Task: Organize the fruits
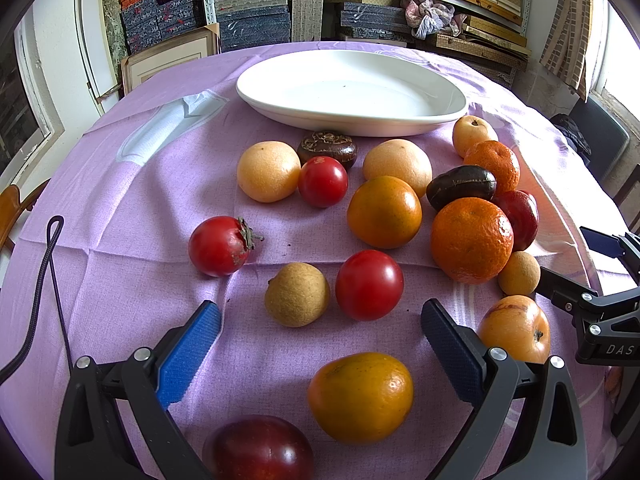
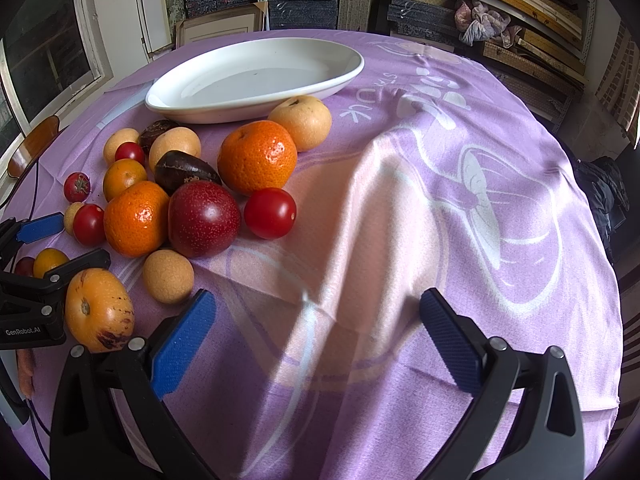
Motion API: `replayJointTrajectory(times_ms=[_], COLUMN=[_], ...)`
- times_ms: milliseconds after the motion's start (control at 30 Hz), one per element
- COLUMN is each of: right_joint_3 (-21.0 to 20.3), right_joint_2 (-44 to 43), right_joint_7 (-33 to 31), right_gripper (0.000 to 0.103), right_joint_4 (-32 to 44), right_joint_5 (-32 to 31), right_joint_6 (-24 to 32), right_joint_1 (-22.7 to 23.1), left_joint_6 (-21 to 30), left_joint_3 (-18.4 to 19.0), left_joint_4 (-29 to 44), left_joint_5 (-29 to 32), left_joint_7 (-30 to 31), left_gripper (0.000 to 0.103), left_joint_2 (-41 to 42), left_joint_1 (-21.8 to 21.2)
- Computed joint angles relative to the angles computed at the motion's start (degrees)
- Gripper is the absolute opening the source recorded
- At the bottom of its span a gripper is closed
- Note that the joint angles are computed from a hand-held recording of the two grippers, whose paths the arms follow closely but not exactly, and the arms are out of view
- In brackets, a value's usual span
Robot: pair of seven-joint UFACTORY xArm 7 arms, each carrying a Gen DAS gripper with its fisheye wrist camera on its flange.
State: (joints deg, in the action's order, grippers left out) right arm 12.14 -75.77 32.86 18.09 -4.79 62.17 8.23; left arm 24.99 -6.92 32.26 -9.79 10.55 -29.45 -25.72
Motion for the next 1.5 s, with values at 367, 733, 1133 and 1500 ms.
replayJointTrajectory(times_ms=[367, 733, 1133, 1500], right_joint_3=[-0.82, -0.96, -3.02, -0.97], right_joint_2=[-0.56, -6.59, -18.04, -22.73], right_joint_7=[-1.73, -3.96, -6.76, -6.29], right_gripper=[0.099, 0.099, 0.099, 0.099], right_joint_4=[0.39, -0.59, -2.47, -2.54], right_joint_5=[0.34, 0.04, 4.64, 6.81], right_joint_6=[1.44, 3.64, 7.21, 7.89], right_joint_1=[0.83, 0.31, 1.32, 1.5], left_joint_6=[0.2, 2.82, 12.07, 17.1], left_joint_3=[0.68, 4.9, 11.81, 14.88], left_joint_4=[-0.22, -0.25, -4.36, -4.85], left_joint_5=[-0.59, -3.91, -9.3, -22.11], left_joint_7=[1.42, 10.35, 26.63, 36.2], left_gripper=[0.1, 0.1, 0.1, 0.1], left_joint_2=[-0.29, -1.58, -10.99, -14.09], left_joint_1=[-0.82, -3.53, -2.19, 0.01])
